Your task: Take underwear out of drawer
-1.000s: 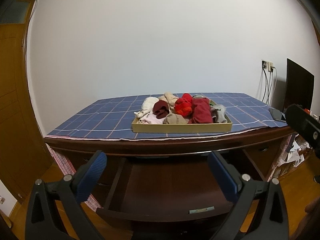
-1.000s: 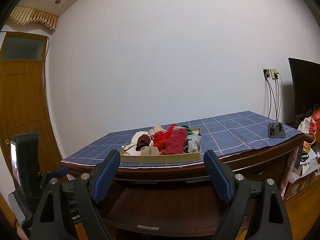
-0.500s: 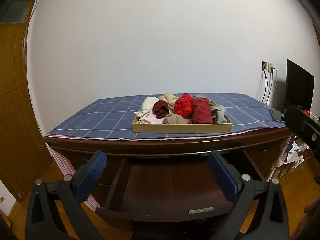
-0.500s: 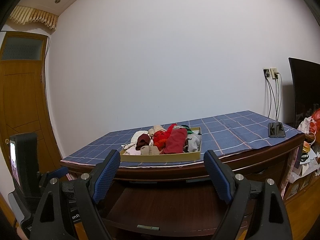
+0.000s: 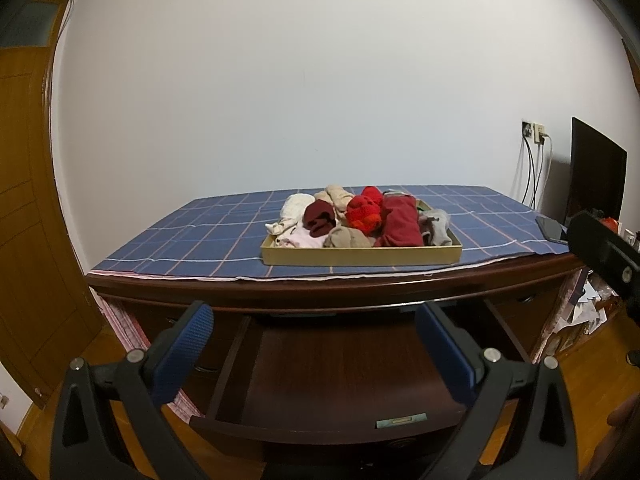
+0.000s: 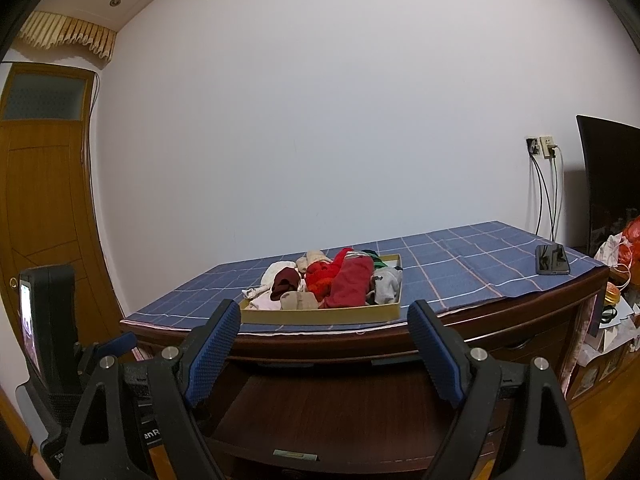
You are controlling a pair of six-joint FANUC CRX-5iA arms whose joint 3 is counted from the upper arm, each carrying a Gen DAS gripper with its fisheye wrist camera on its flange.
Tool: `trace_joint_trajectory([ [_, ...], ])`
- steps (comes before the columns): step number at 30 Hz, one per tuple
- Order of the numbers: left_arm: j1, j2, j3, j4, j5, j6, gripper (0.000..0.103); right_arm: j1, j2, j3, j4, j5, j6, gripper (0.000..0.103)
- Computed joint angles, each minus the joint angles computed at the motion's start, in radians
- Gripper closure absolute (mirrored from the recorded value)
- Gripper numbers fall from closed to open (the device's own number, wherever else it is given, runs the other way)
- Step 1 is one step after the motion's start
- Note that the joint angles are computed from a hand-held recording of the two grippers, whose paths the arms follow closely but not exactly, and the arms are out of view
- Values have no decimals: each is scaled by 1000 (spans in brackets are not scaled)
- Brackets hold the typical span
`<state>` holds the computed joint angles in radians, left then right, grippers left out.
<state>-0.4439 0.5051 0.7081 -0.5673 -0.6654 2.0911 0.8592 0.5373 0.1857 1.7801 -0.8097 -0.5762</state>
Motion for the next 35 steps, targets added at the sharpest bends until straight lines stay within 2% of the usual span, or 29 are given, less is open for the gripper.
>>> trace_joint_trajectory([
  [27, 17, 0, -18, 40, 28, -31, 0, 5, 7, 10, -23, -5, 5, 16],
  [31, 0, 12, 2, -1, 4, -32, 0, 5, 6, 9, -29, -1, 10, 16],
  [35, 13, 10, -4, 43, 15, -51, 0, 4, 5, 8, -34, 0, 13, 16],
])
